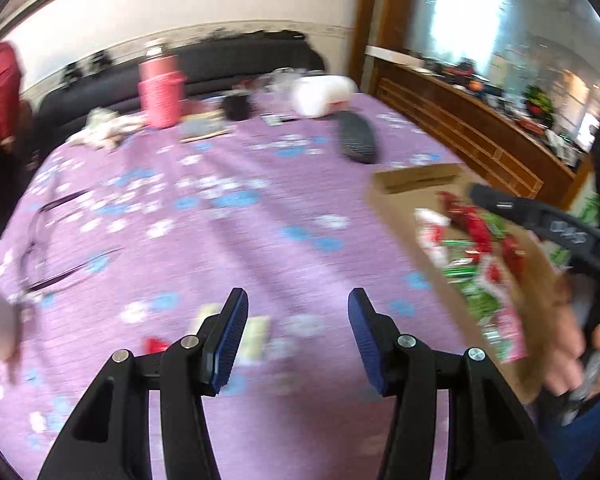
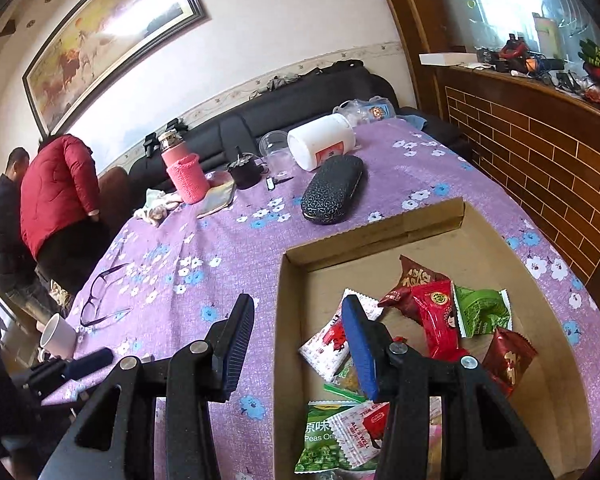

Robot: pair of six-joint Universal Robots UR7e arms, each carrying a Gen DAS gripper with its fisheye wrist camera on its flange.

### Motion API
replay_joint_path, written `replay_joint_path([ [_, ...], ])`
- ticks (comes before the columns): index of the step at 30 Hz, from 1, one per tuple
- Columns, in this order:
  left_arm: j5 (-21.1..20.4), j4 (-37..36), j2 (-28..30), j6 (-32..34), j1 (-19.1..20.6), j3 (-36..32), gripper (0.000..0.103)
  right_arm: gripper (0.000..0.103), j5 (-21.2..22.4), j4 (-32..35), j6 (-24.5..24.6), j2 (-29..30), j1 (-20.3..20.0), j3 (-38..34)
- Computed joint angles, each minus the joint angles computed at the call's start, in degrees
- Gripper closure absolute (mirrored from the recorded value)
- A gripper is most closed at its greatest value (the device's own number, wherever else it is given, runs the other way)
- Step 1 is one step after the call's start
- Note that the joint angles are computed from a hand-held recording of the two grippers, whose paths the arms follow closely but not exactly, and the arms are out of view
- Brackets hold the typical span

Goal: Organize snacks
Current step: 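Move both tools back to the remaining snacks on the table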

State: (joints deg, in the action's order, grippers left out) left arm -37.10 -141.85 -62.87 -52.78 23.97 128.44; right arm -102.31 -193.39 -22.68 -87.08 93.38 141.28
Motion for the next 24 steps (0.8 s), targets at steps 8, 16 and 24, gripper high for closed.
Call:
replay_joint_path([
  [8, -0.7, 5.1, -6.7, -4.2, 6.7, 2.8, 0.060, 0.054, -0.3, 0.5, 0.3, 0.3, -0.3, -0.2],
  [16, -3.9, 1.4, -6.8, -2.5, 9.7, 4.3, 0.077, 0.054, -0.2, 1.1, 0.7, 0.4, -0.5, -0.5],
  [24, -8.7, 4.9, -9.5, -3.8, 4.8, 7.5, 0.074, 0.054, -0.1, 1.1, 0.6, 0.5, -0.4, -0.5],
])
